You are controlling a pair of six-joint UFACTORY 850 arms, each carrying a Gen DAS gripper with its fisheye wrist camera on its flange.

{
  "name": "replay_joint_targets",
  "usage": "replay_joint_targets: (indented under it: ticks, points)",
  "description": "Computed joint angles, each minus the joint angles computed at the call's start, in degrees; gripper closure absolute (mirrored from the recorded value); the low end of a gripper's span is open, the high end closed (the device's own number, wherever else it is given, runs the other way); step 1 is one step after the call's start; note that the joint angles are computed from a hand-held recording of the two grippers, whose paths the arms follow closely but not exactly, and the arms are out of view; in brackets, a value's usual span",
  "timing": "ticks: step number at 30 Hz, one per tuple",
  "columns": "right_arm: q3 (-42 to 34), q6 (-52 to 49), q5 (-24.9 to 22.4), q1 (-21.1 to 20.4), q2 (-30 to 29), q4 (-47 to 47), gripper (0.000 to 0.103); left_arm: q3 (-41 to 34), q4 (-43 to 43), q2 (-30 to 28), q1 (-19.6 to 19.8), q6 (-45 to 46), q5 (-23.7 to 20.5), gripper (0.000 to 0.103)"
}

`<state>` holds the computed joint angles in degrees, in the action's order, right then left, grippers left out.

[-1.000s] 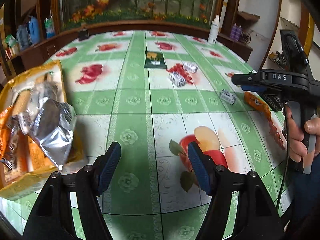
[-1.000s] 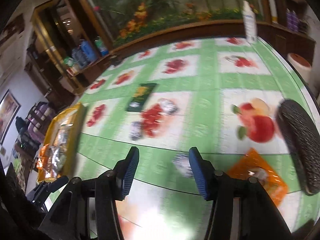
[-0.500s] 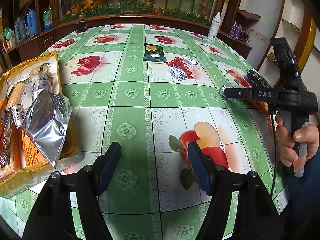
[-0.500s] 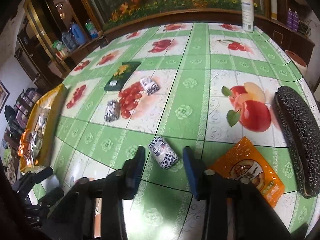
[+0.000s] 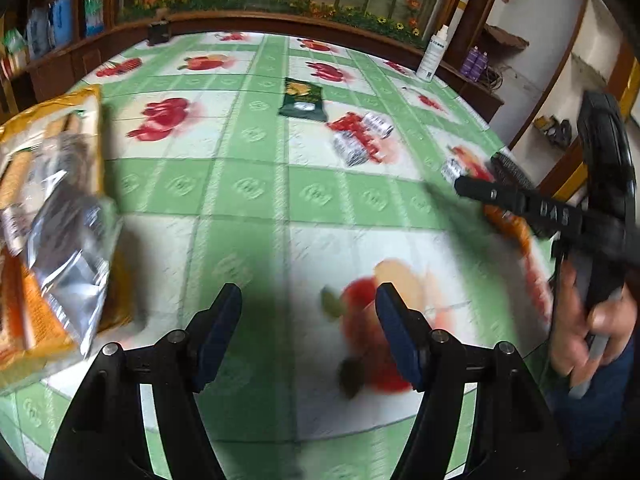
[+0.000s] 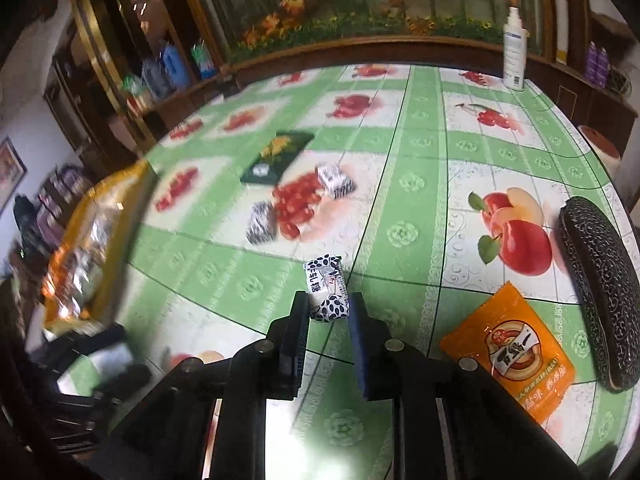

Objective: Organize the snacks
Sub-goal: 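Grasp another white wrapped candy with the left gripper, then carry the candy with the left gripper while the right carries its candy to the tray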

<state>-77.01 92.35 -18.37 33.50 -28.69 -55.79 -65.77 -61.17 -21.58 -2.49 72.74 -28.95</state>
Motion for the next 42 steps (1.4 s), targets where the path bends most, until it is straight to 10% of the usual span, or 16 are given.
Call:
replay_joint_targets:
  ticks: [18, 22, 25, 34, 42]
  points:
    - [6.0, 27.0, 4.3, -1.2, 5.7, -17.6, 0.083, -25.3, 27.0, -16.8, -9.0, -41.2, -0.5, 0.036]
    - [6.2, 28.6, 4.3, -1.1, 5.9, -19.4, 0.083, -23.3, 32.2, -15.6, -10.4, -41.9, 4.8, 0.071]
    - [6.0, 27.9, 4.3, -1.0, 5.7, -19.0, 0.083, -20.9, 30.7, -14.4, -10.0, -39.1, 7.2, 0.086]
    - [2.9, 13.5, 3.0, 0.2, 2.8, -7.1, 0.083, -5.8, 2.0, -5.6, -6.3, -5.5, 12.8, 0.086]
    - [-0.7, 2.1, 2.1, 1.4, -0.9, 1.3, 0.083, -4.8, -13.7, -5.5, -4.0, 8.4, 8.2, 0.086]
